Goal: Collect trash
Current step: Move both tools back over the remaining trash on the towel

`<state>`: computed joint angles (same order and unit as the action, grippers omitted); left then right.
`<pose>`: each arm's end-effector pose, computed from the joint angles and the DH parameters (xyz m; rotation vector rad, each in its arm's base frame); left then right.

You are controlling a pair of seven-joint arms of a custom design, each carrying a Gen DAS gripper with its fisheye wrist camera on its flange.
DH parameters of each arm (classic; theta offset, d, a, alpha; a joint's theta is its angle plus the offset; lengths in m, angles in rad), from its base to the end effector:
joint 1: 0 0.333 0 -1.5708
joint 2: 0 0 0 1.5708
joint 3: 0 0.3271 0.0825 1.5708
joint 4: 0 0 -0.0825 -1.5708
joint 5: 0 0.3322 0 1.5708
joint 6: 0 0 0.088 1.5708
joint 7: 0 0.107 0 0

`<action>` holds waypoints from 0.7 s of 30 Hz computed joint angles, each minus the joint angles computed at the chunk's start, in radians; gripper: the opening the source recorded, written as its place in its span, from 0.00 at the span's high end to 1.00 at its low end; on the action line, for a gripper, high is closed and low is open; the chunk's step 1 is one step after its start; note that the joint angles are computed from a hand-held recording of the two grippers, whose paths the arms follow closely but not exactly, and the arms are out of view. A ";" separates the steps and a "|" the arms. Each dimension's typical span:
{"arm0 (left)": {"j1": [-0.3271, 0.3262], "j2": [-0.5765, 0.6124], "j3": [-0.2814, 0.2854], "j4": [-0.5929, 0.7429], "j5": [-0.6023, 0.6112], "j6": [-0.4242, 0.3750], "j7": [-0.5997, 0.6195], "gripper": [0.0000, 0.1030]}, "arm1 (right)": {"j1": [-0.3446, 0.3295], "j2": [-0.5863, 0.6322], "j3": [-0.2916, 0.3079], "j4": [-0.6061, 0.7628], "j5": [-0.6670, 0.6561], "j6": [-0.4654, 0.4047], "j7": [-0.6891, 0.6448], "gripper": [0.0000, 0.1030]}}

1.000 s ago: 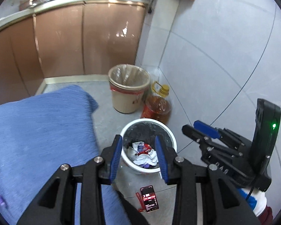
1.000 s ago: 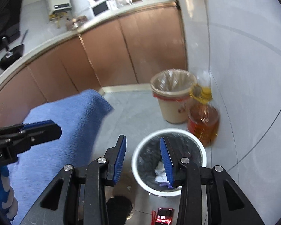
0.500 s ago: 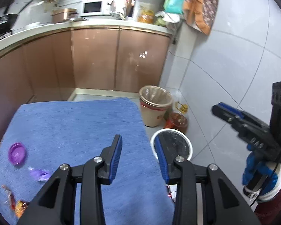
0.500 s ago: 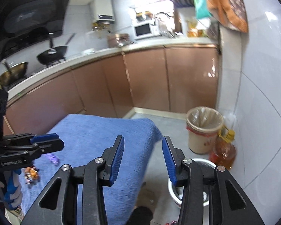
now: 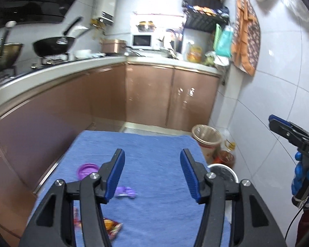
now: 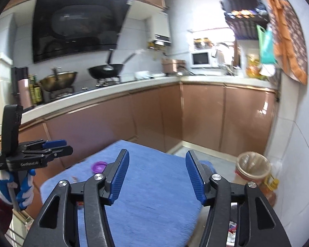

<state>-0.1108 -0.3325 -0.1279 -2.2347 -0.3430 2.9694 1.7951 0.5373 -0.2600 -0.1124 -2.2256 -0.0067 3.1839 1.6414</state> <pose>0.4381 -0.0938 0.6603 -1.4731 1.7597 -1.1273 0.4269 0.1853 0.6635 -1.6256 1.1433 -0.6857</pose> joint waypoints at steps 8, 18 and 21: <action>-0.018 -0.107 0.140 -0.141 -0.090 0.024 0.146 0.47 | 0.438 0.054 -0.271 0.087 0.291 -0.040 -0.297 0.38; -0.042 0.007 0.284 -0.179 -0.306 -0.023 0.342 0.47 | 0.481 0.267 -0.254 0.277 0.630 -0.219 -0.571 0.38; -0.023 0.081 0.298 -0.148 -0.376 -0.076 0.390 0.47 | 0.440 0.334 -0.214 0.326 0.664 -0.288 -0.604 0.38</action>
<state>-0.1342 -0.2516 0.1704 -2.3827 -0.7186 2.8932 2.1847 0.9769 0.0745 -0.3260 -1.8998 0.6570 2.8963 1.0375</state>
